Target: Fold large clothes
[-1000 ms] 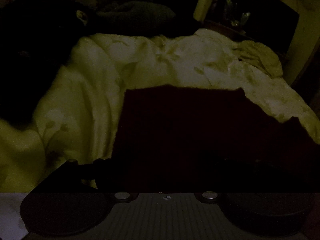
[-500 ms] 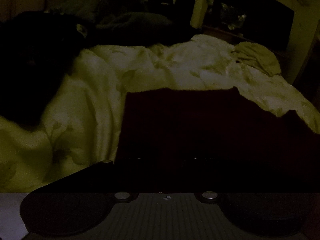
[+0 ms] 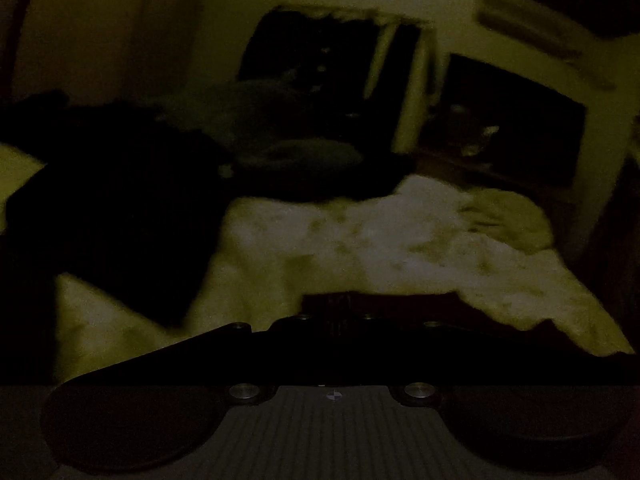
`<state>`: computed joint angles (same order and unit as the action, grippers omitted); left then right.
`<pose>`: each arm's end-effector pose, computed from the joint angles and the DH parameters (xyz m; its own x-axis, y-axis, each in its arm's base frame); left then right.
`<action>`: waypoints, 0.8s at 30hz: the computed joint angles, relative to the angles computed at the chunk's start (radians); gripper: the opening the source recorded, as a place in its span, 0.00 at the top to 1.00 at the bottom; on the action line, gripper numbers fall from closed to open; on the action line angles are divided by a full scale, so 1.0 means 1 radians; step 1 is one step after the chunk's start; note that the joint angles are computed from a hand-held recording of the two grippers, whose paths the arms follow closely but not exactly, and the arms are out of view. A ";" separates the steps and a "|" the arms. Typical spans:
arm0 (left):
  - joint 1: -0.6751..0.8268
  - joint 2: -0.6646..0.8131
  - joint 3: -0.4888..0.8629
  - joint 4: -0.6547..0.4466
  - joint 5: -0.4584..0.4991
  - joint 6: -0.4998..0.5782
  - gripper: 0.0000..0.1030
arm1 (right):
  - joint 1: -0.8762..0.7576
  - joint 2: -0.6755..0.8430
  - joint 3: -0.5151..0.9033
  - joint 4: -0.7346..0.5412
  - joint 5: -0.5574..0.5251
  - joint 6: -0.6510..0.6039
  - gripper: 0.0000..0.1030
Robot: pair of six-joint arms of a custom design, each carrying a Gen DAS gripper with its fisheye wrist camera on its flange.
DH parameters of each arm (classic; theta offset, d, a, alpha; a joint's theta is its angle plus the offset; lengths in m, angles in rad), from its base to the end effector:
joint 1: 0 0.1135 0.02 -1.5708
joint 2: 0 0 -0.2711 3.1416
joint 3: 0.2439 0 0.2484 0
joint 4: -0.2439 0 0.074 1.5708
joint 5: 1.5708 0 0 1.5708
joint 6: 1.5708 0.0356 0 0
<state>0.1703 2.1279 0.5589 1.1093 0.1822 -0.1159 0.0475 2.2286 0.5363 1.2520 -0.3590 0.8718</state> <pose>0.3179 0.0481 0.0543 -0.4336 -0.1900 -0.8809 -0.0571 0.9814 -0.1835 0.3122 0.0274 0.0357 -0.5510 0.6913 -0.4675 0.0930 0.6075 0.7888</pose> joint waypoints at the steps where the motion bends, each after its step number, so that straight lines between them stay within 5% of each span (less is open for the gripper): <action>1: 0.005 -0.014 0.026 -0.098 -0.014 -0.001 0.46 | 0.005 -0.007 -0.012 0.019 0.014 -0.009 0.17; 3: 0.007 0.003 0.148 -0.394 -0.028 0.035 0.44 | 0.015 -0.021 -0.028 0.050 0.033 -0.031 0.17; 5: -0.004 0.075 0.248 -0.551 -0.058 0.032 0.51 | 0.025 -0.031 -0.047 0.099 0.035 -0.073 0.21; 6: -0.018 0.093 0.268 -0.574 -0.101 0.030 0.44 | 0.026 -0.035 -0.048 0.113 -0.001 -0.109 0.23; 7: -0.026 0.095 0.269 -0.569 -0.122 0.031 0.26 | 0.031 -0.044 -0.042 0.100 -0.041 -0.153 0.25; 10: -0.038 0.055 0.202 -0.463 -0.169 0.025 0.00 | 0.057 -0.083 0.020 -0.071 -0.157 -0.287 0.31; 12: -0.057 0.043 0.143 -0.348 -0.222 0.039 0.00 | 0.082 -0.102 0.092 -0.270 -0.188 -0.368 0.30; 15: -0.081 0.046 0.146 -0.362 -0.246 0.089 0.00 | 0.136 -0.106 0.205 -0.566 -0.052 -0.457 0.29; 24: -0.110 0.052 0.154 -0.387 -0.299 0.147 0.00 | 0.167 -0.072 0.256 -0.622 -0.014 -0.532 0.16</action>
<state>0.0603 2.1799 0.7129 0.7220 -0.1168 0.0310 0.2143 2.1567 0.7921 0.6295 -0.3732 0.3399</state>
